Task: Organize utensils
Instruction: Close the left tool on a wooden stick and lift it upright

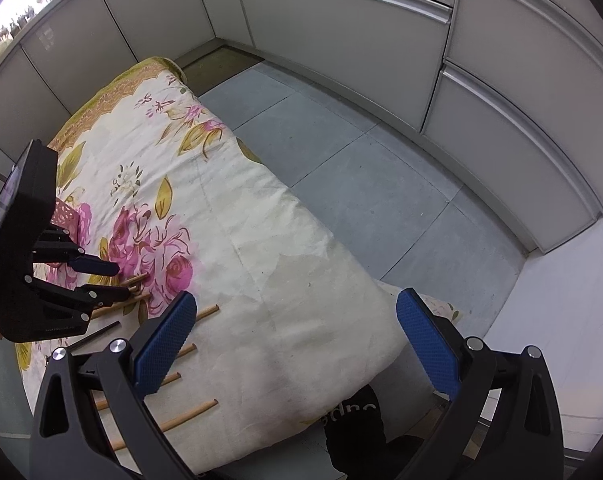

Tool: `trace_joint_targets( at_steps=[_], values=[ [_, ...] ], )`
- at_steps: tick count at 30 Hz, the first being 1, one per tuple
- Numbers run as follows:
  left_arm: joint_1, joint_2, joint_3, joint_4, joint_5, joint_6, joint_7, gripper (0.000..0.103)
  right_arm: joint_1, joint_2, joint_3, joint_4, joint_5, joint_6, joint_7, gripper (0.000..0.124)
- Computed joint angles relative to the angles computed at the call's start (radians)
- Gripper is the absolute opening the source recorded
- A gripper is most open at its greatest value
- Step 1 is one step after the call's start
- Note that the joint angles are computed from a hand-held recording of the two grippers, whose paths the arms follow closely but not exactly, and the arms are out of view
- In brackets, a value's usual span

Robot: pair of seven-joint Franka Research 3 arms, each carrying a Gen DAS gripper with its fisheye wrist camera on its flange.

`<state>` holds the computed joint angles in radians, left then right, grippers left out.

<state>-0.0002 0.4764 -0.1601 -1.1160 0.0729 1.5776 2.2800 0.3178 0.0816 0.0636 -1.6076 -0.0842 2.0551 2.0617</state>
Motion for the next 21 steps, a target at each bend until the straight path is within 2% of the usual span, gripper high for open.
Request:
trace_joint_targets(
  at_steps=[2,3,4,5,7,9,10,12,13,15,16,17,18,19,20,21],
  values=[
    [-0.013,-0.028,0.026,-0.047,-0.022,0.021,-0.002,0.026,0.000,0.000,0.000,-0.001,-0.001,0.001,0.002,0.097],
    [-0.020,-0.013,0.034,-0.018,-0.027,-0.004,-0.001,0.026,0.000,0.000,0.000,-0.001,-0.001,0.001,0.006,0.097],
    [-0.011,0.008,0.013,0.018,-0.012,-0.033,-0.008,0.026,0.000,-0.001,-0.001,-0.003,-0.001,0.003,0.010,0.097],
    [-0.004,0.010,-0.001,0.021,-0.001,-0.036,-0.013,0.025,0.000,-0.002,-0.001,-0.003,-0.001,0.004,0.013,0.097],
    [0.042,0.005,-0.067,0.009,0.027,-0.030,-0.026,0.024,-0.002,-0.002,-0.002,-0.004,0.006,0.003,0.017,0.097],
    [0.054,0.005,-0.073,0.009,0.018,-0.027,-0.035,0.021,-0.004,-0.002,-0.002,-0.003,0.012,0.000,0.022,0.097],
    [0.051,0.014,-0.055,0.026,0.002,-0.027,-0.030,0.020,-0.004,-0.003,-0.002,-0.005,0.015,0.000,0.022,0.097],
    [0.082,0.021,-0.071,0.035,-0.024,-0.023,-0.053,0.019,-0.005,-0.003,-0.002,-0.005,0.014,0.000,0.023,0.097],
    [0.087,0.007,-0.067,0.013,-0.042,-0.013,-0.039,0.021,-0.005,-0.003,-0.002,-0.005,0.013,0.000,0.023,0.097],
    [0.112,-0.006,-0.084,-0.005,-0.074,-0.020,-0.011,0.048,-0.004,-0.003,-0.001,-0.004,0.013,0.000,0.022,0.097],
    [0.111,-0.027,-0.086,-0.040,-0.073,0.005,0.004,0.050,-0.004,-0.002,-0.001,-0.003,0.008,0.001,0.023,0.097],
    [0.092,-0.049,-0.067,-0.075,-0.064,0.038,0.015,0.048,-0.003,-0.002,-0.001,-0.003,0.006,0.001,0.025,0.097],
    [0.094,-0.053,-0.076,-0.082,-0.044,0.055,0.007,0.038,-0.003,-0.002,-0.001,-0.003,0.008,0.001,0.026,0.097],
    [0.072,-0.040,-0.050,-0.057,-0.043,0.050,-0.009,0.030,-0.003,-0.002,-0.001,-0.002,0.009,0.000,0.027,0.097],
    [0.035,-0.021,-0.004,-0.020,-0.053,0.042,-0.026,0.014,-0.002,-0.002,-0.001,-0.002,0.008,-0.001,0.028,0.097],
    [0.027,-0.012,0.009,-0.008,-0.044,0.059,-0.052,0.014,-0.002,-0.003,-0.001,-0.002,0.004,0.000,0.029,0.097]
  ],
)
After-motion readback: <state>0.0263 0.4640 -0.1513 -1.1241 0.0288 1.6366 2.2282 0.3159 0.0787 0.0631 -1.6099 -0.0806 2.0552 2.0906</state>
